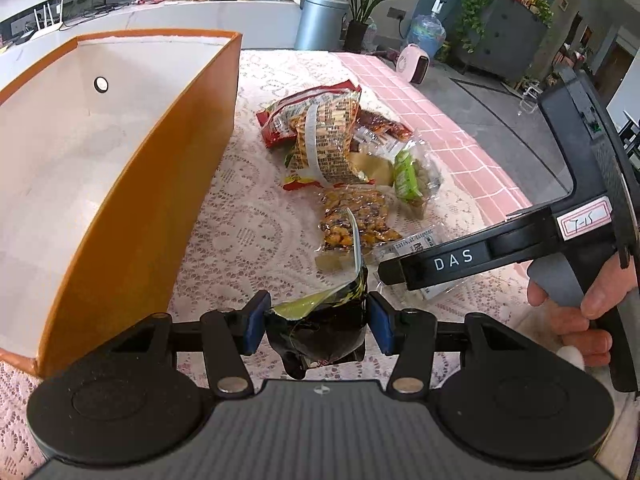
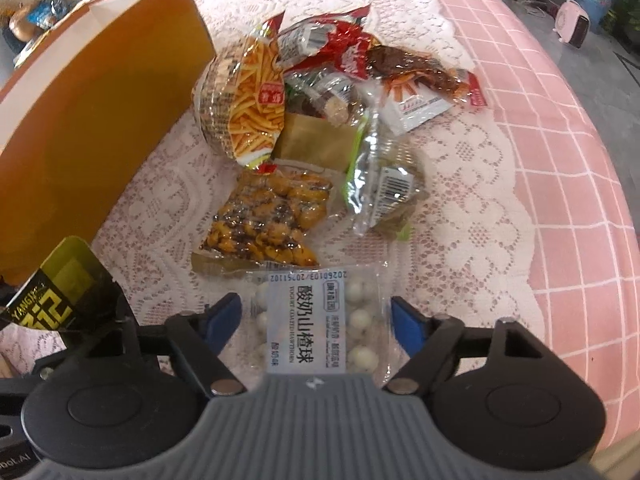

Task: Organize snacks
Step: 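Close the left tool on the dark snack bag while the right tool grasps the milk-ball bag, then carry the dark bag with the left tool while the right tool carries the milk-ball bag over the box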

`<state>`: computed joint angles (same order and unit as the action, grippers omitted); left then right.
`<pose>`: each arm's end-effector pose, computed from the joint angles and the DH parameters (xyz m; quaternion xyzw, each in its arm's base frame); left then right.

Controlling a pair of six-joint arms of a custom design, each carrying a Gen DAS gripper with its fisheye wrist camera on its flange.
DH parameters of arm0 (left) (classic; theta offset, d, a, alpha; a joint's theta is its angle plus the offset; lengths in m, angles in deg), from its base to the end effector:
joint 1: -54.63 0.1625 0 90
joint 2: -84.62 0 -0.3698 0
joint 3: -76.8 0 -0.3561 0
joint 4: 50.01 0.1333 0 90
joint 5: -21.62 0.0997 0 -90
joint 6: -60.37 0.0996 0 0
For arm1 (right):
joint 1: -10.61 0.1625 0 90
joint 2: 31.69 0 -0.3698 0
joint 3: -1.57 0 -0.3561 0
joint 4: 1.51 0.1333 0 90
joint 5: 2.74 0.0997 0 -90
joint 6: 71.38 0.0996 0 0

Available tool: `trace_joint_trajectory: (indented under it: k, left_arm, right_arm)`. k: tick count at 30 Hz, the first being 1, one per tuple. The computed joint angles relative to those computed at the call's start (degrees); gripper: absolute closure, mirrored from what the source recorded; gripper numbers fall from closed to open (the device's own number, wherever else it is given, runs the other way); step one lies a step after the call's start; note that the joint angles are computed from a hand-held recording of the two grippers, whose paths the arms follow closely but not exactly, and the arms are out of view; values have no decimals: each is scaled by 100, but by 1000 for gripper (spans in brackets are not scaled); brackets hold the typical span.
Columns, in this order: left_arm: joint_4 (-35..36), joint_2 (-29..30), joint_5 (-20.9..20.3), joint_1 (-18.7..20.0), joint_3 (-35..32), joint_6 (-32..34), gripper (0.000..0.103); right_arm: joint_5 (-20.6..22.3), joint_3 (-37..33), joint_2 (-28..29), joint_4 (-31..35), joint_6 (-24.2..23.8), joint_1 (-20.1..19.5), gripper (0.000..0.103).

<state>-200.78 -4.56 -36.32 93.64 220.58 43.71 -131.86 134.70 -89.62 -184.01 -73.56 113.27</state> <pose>-0.1313 -0.3459 0.1688 0.2690 0.9214 -0.1965 0.2003 0.1576 -0.3802 0.0875 0.0704 -0.9303 0.1714 0.3167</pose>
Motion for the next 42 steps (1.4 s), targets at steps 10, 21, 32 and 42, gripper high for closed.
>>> trace_joint_trajectory:
  k: [10, 21, 32, 42]
  left_arm:
    - [112, -383, 26, -207, 136, -147, 44]
    - [316, -691, 143, -371, 239, -246, 44]
    - [378, -662, 177, -325, 174, -242, 44]
    - [317, -507, 133, -147, 83, -189, 44]
  right_arm:
    - [71, 443, -484, -251, 313, 152, 103]
    - [216, 575, -638, 404, 590, 533, 99]
    - [-375, 153, -289, 334, -2075, 741, 40]
    - [103, -13, -340, 847, -4082, 567, 16]
